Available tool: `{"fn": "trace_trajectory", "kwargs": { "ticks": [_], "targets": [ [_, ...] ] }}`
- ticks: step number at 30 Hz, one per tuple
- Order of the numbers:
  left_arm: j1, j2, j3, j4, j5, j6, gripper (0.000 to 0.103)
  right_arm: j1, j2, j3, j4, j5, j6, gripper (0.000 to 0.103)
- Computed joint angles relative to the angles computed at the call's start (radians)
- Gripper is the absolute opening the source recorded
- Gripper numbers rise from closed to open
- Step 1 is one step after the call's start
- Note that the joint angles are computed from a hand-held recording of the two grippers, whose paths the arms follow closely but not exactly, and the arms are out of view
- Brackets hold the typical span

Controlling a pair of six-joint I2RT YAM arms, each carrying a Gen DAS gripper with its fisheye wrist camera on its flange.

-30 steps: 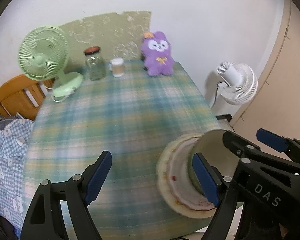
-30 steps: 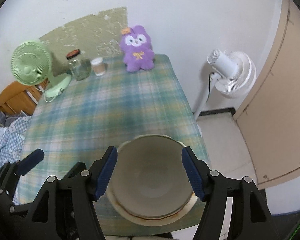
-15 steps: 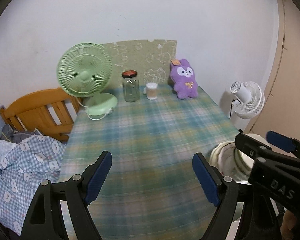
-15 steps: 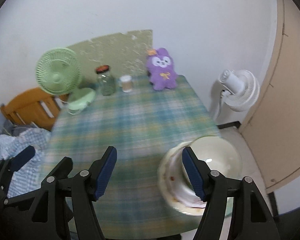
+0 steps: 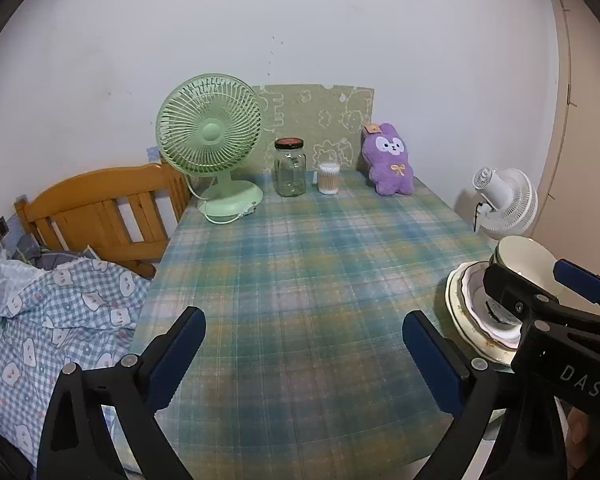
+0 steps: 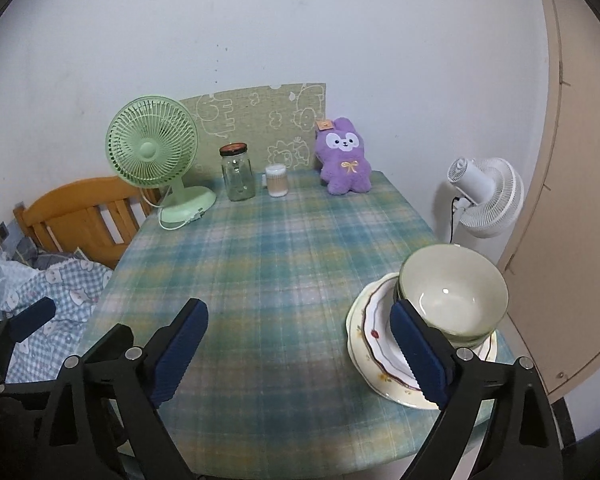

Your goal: Organize plates and bowls

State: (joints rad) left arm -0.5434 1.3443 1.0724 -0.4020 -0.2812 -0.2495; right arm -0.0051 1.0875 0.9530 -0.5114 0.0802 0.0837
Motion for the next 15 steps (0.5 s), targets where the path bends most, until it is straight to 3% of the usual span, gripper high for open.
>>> {"fn": "trace_trajectory", "kwargs": {
  "ticks": [6, 15],
  "targets": [
    [-0.058, -0.053, -0.131, 0.122, -0.081, -0.042, 0.101, -0.04, -0.084, -0.139, 0.11, -0.026, -0.024, 0.097],
    [-0.072, -0.074, -0.218, 0.244, -0.105, -0.04, 0.103, -0.073, -0.127, -0.23, 0.217, -0.056, -0.044, 0.098]
  ]
}}
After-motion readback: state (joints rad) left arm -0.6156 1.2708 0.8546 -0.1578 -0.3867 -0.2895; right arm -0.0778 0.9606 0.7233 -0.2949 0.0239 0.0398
